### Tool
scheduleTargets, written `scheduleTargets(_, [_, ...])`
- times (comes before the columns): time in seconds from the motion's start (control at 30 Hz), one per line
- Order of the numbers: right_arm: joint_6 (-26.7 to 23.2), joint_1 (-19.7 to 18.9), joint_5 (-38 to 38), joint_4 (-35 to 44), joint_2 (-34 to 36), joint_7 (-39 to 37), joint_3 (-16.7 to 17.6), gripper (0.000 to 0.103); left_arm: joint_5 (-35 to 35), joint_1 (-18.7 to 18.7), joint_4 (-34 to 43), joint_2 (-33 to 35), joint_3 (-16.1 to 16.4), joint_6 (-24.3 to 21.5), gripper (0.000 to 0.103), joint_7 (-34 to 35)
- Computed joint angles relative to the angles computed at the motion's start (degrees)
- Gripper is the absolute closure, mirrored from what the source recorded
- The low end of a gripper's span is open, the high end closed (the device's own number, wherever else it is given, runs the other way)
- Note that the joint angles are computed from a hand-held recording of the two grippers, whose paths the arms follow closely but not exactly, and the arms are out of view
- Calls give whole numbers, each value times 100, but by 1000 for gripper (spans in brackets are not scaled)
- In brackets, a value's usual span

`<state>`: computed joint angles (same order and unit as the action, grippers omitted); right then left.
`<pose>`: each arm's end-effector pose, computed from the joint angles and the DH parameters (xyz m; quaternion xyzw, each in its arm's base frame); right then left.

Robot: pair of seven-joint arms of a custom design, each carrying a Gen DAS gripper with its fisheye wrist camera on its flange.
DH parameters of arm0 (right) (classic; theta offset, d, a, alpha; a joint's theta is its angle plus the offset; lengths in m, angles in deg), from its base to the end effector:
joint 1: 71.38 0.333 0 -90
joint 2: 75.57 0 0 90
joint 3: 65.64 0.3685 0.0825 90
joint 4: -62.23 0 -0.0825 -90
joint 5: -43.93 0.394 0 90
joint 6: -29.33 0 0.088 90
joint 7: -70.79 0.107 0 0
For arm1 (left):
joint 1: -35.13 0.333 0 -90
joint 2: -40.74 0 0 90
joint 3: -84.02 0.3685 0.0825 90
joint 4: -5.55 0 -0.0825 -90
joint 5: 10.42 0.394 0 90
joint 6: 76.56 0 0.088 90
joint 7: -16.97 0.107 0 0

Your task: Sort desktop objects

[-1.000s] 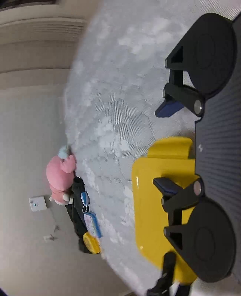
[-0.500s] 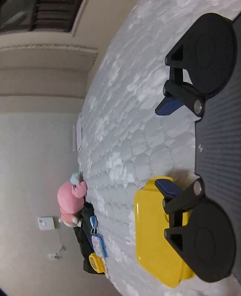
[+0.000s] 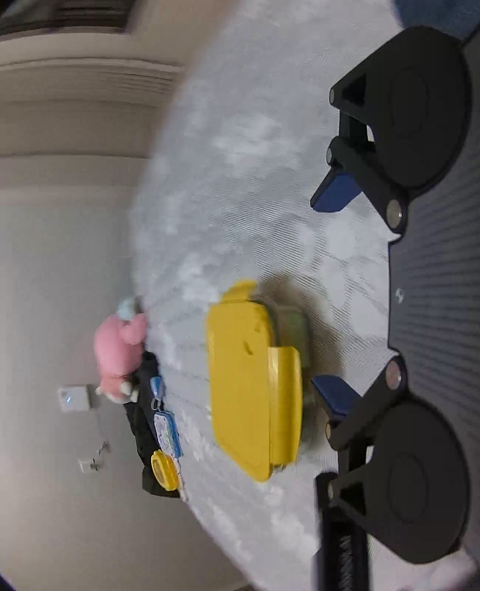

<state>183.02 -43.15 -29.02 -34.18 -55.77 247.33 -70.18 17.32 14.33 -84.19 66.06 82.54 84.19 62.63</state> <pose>0.6415 0.3229 0.5003 -0.5902 0.6338 -0.3792 0.3257 0.6961 -0.3050 0.5222 -0.6453 0.6454 -0.3383 0.2295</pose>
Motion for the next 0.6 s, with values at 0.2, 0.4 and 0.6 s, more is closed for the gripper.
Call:
scheduleTargets(0.2, [-9, -93, 657, 102, 100, -561, 98, 1, -207, 28, 231, 88, -46, -677, 0, -158])
scheduleTargets(0.4, [-117, 61, 625, 48, 56, -355, -96, 1, 188, -83, 301, 76, -2, -1024, 0, -287])
scheduleTargets(0.6, [291, -122, 1147, 3, 78, -506, -44, 1, 461, -73, 254, 45, -15, -930, 0, -449])
